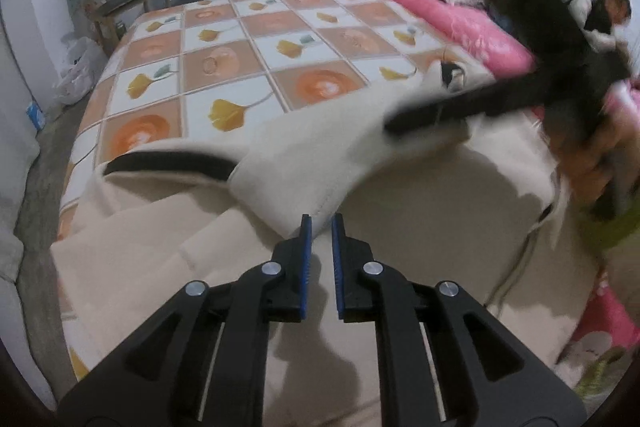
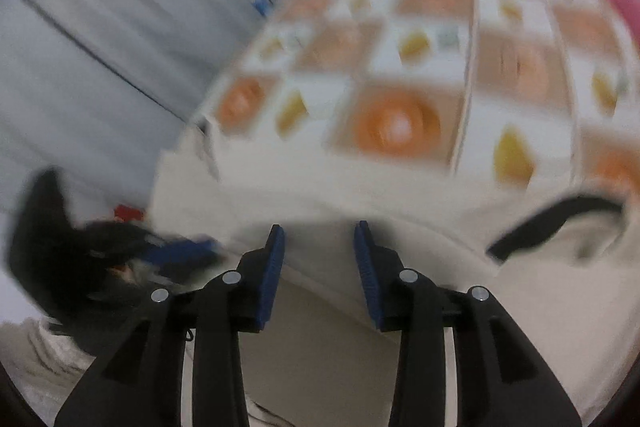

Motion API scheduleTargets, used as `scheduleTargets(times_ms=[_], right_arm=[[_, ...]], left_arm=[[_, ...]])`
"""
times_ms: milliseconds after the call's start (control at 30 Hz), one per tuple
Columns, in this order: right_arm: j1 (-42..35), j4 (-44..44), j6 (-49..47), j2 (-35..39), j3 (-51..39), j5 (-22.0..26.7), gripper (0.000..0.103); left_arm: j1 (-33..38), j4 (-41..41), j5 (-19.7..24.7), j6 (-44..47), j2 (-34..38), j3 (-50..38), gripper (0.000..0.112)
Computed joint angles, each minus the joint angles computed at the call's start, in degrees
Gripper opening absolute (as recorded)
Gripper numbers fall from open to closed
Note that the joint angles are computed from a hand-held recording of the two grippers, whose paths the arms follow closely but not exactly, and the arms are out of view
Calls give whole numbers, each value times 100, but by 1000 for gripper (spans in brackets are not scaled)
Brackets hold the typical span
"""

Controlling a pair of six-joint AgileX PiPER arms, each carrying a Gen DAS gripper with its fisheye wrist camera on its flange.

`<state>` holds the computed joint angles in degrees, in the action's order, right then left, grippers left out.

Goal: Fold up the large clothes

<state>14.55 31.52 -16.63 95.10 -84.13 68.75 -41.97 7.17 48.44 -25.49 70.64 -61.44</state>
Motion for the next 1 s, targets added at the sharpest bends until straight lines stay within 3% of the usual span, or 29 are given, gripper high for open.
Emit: scheduleTargets(times_ms=[167, 300, 433, 600, 700, 767, 1000], right_arm=[[24, 158, -87, -454, 775, -565, 36], [316, -258, 212, -631, 929, -915, 36], [503, -724, 489, -790, 845, -731, 36], [578, -1448, 825, -1239, 902, -1199, 35], [613, -2061, 1127, -1063, 1081, -1327, 30], [592, -2004, 960, -1130, 1423, -1627, 29], [933, -2859, 1920, -1307, 1097, -1287, 29]], left_arm=[[692, -1207, -581, 751, -359, -34, 10], [691, -989, -772, 330, 505, -592, 10], [672, -851, -461, 31, 1291, -811, 10], [678, -830, -718, -41, 1073, -382, 10], [741, -906, -830, 14, 984, -227, 9], [787, -985, -866, 66, 884, -108, 9], [891, -1129, -1019, 111, 699, 154, 8]])
